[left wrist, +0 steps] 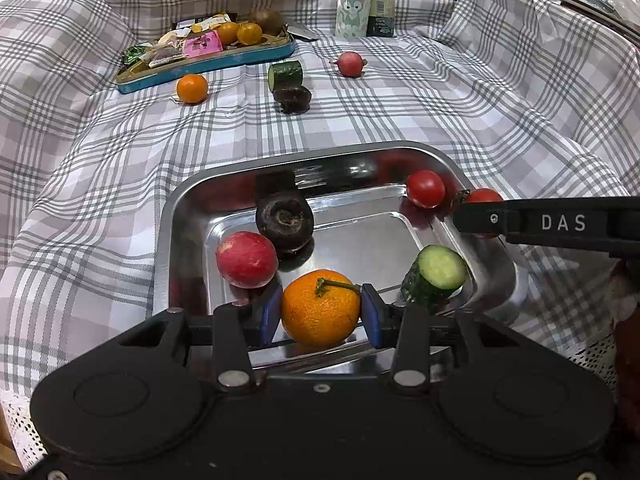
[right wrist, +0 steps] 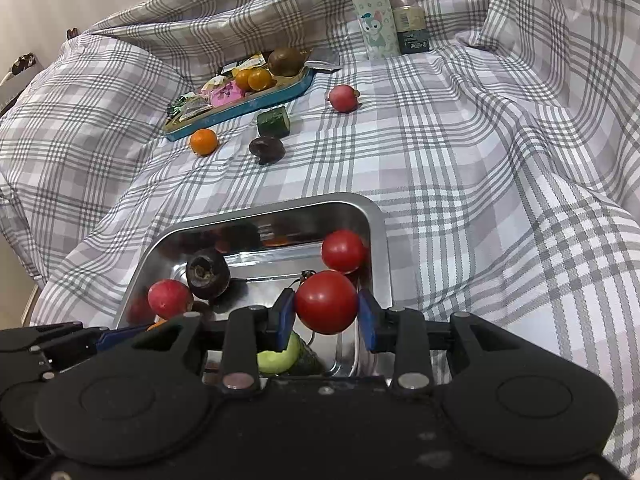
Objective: Organize fruits
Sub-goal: 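Carry the tangerine and the cherry tomato over the steel tray with both tools, then release the tangerine into the tray with the left tool while the right tool drops the tomato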
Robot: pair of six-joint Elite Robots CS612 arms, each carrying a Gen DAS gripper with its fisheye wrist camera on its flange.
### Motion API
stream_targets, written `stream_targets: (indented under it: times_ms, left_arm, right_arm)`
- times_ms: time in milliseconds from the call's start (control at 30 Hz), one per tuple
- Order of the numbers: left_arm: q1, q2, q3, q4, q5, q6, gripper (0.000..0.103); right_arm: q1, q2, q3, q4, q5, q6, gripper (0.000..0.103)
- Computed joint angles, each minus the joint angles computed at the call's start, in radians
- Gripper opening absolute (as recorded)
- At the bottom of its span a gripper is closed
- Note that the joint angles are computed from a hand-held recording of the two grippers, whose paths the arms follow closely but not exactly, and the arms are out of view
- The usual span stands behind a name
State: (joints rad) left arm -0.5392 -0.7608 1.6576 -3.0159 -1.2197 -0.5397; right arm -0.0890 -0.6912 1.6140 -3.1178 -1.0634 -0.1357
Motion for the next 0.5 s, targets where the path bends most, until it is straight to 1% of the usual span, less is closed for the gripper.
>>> stream_targets:
  times_ms: [100, 167, 300, 500]
  left_arm:
    - [0.001, 0.000, 0.004, -0.019, -0.003, -0.005, 0.050]
    - [-0.001, 0.000, 0.005, -0.028, 0.009, -0.004, 0.050]
    - [-0.003, 0.001, 0.000, -0.021, 0.023, 0.006, 0.050]
    - [-0.004, 0.001, 0.002, -0.028, 0.024, -0.002, 0.050]
  right_arm:
    - [0.000, 0.001, -0.005, 0.008, -0.001, 0.001, 0.036]
    - [0.001, 0.001, -0.007, 0.012, -0.002, 0.002, 0.036]
    - [0.002, 0.003, -0.009, 0.019, -0.004, 0.004, 0.037]
    - [0.001, 0.002, 0.001, -0.017, 0.007, -0.002, 0.037]
